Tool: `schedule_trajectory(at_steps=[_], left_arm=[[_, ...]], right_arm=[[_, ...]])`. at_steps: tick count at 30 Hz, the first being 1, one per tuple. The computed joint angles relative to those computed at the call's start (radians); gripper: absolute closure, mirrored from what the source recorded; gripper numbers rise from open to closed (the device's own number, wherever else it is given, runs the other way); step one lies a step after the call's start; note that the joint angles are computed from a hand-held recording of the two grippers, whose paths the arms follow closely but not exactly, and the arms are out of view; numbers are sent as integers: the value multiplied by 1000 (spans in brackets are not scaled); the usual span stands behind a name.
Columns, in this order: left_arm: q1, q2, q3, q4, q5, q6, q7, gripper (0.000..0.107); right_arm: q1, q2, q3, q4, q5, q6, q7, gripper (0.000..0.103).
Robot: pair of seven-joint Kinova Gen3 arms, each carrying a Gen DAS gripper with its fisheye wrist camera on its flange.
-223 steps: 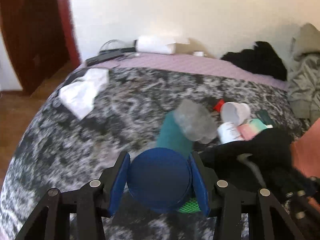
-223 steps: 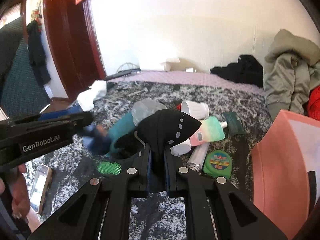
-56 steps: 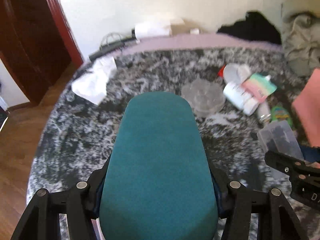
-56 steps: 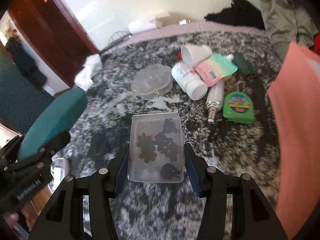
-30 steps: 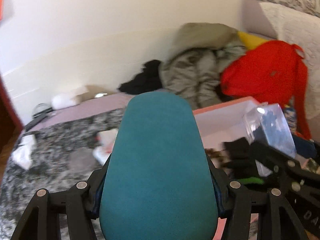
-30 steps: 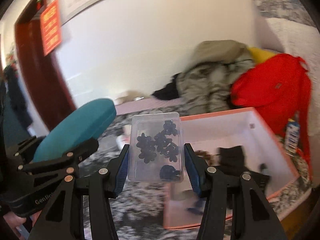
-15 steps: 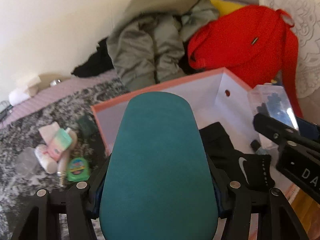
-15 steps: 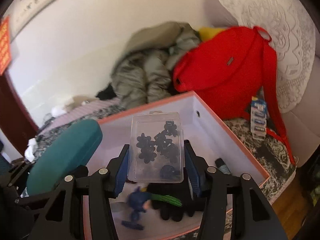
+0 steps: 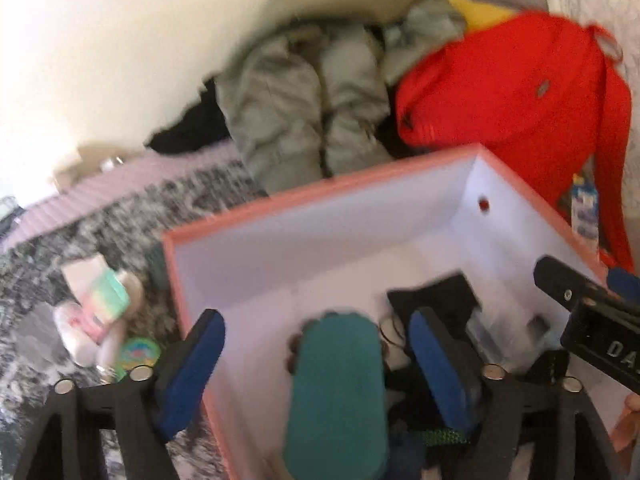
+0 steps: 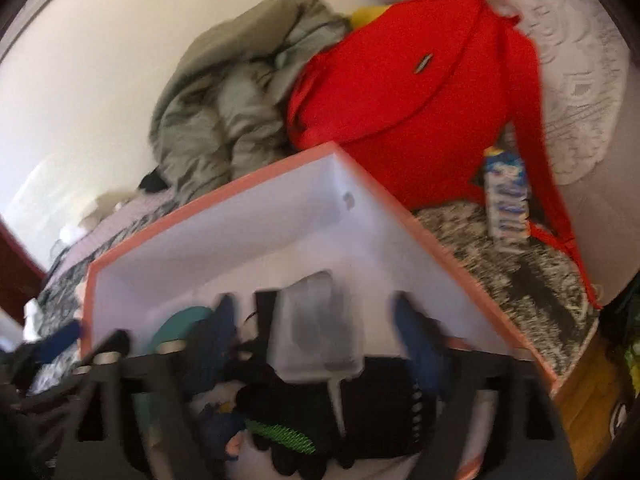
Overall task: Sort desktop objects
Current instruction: 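Carry the glasses case and clear box into the pink box and release both, then move both tools back over the remaining items on the bed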
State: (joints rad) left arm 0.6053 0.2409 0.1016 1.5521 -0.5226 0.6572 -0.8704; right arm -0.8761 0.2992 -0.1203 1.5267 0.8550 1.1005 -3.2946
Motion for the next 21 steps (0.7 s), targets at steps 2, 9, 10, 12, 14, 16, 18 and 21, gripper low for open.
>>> schedule_trajectory(at_steps=[2, 9, 10, 12, 14, 16, 18, 21], left_arm=[[-19, -42, -4, 27, 16, -27, 8, 26], [-85, -143, 8, 100, -43, -8, 69, 25], [-100, -161, 12, 115, -54, 2, 76, 24], [-132, -195, 21, 144, -71, 22, 85, 24], [-170, -227, 29, 171, -76, 38, 85, 24], [-215, -274, 29, 211, -66, 46, 70, 24], [-264, -321, 15, 252, -31, 47, 29, 24], [-336, -388, -29, 312, 33, 42, -44, 24]], right_arm=[[-4, -3, 0, -1, 15, 3, -12, 10], [-44, 4, -4, -32, 64, -2, -77, 10], [-55, 8, -6, -41, 79, -4, -88, 10], [-80, 19, -9, -65, 106, -9, -100, 10], [-108, 42, -11, -106, 125, -14, -95, 10], [-134, 68, -8, -151, 133, -26, -79, 10], [-156, 97, -4, -197, 127, -53, -52, 10], [-170, 160, -11, -299, 73, -131, 27, 10]])
